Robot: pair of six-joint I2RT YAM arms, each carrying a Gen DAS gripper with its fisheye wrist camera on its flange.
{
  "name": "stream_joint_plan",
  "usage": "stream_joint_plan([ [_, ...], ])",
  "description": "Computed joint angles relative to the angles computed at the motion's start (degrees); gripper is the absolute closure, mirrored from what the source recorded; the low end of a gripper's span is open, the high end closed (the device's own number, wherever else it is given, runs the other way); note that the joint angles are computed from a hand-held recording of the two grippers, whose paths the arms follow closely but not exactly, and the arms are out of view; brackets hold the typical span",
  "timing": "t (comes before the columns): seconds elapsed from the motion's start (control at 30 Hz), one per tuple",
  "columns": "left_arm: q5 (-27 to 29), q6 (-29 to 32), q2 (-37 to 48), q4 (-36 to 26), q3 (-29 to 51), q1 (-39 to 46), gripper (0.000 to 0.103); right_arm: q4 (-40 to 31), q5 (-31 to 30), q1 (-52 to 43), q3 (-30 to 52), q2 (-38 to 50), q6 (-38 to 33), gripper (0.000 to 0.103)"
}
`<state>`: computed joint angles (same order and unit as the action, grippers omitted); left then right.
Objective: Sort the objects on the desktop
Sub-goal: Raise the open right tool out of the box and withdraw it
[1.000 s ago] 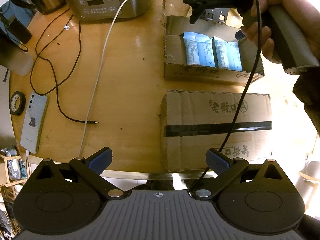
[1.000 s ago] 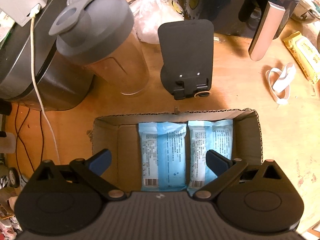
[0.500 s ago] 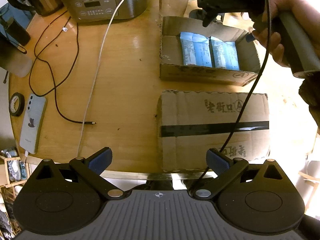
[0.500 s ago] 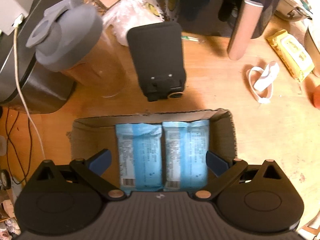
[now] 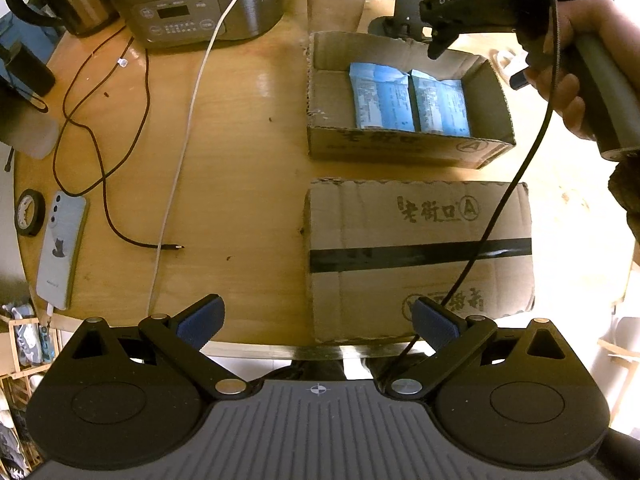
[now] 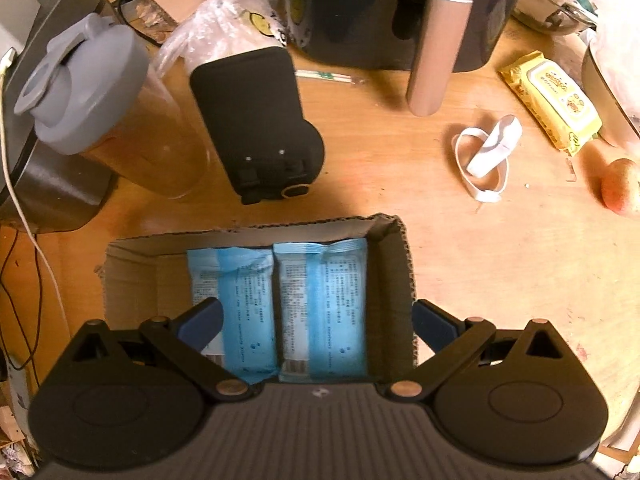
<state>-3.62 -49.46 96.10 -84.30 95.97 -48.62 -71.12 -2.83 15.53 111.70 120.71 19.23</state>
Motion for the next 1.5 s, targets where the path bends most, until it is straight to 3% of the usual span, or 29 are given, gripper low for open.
stream_joint_plan([
  [1.5,-0.4,-2.5,4.1,-1.0,4.9,-3.5,0.000,1.7,-0.6,-7.8,-7.0,-3.6,-7.6,0.000],
])
